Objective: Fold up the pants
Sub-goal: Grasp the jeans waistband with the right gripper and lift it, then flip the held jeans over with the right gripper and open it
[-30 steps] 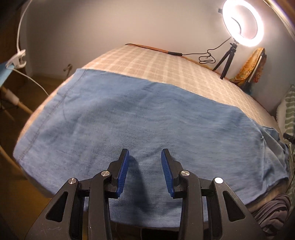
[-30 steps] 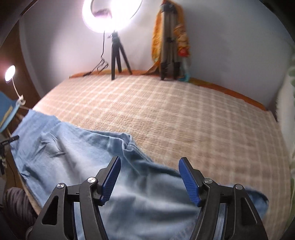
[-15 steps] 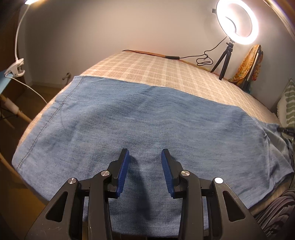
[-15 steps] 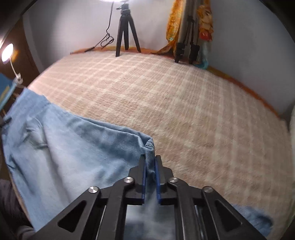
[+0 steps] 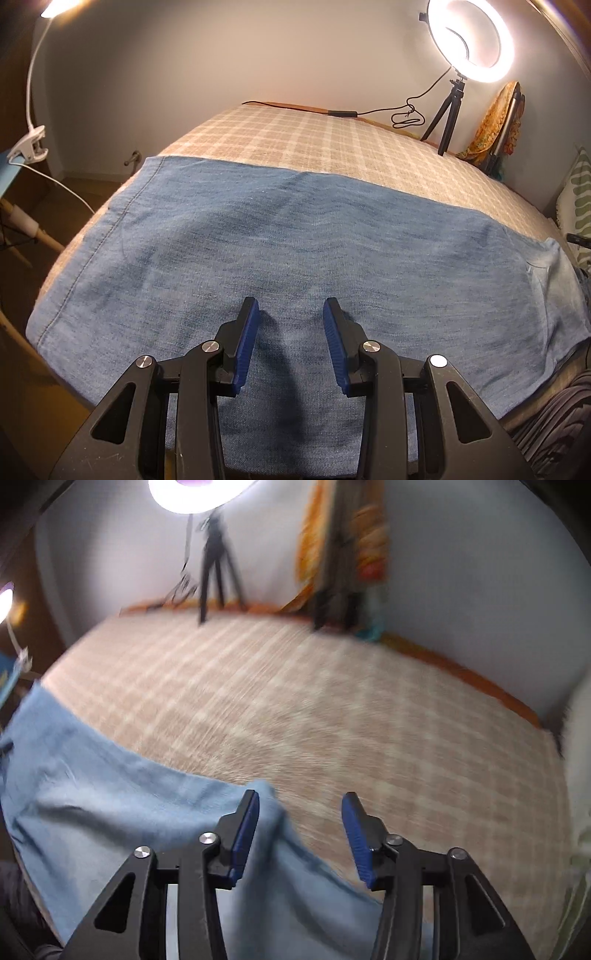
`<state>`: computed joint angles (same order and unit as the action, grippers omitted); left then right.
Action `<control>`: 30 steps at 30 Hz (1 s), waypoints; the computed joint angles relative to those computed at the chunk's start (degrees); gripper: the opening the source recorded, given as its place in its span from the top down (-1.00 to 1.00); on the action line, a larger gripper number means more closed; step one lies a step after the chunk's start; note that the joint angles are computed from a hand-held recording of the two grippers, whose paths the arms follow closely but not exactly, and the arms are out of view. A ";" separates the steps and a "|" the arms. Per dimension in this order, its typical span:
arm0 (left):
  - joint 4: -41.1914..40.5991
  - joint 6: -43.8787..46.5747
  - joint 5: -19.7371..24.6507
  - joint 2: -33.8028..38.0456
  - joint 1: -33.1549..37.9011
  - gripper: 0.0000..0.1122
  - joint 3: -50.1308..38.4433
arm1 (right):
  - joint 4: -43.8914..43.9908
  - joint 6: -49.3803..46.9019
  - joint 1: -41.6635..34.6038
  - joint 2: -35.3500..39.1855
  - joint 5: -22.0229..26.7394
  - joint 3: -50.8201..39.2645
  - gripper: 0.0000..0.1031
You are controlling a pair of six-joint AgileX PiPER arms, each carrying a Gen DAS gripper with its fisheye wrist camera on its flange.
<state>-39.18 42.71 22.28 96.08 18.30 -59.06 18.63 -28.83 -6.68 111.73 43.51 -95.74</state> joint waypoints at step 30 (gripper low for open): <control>13.85 -12.98 -1.76 0.06 -2.73 0.38 -0.73 | 13.83 -11.65 -25.98 -7.18 3.80 11.34 0.73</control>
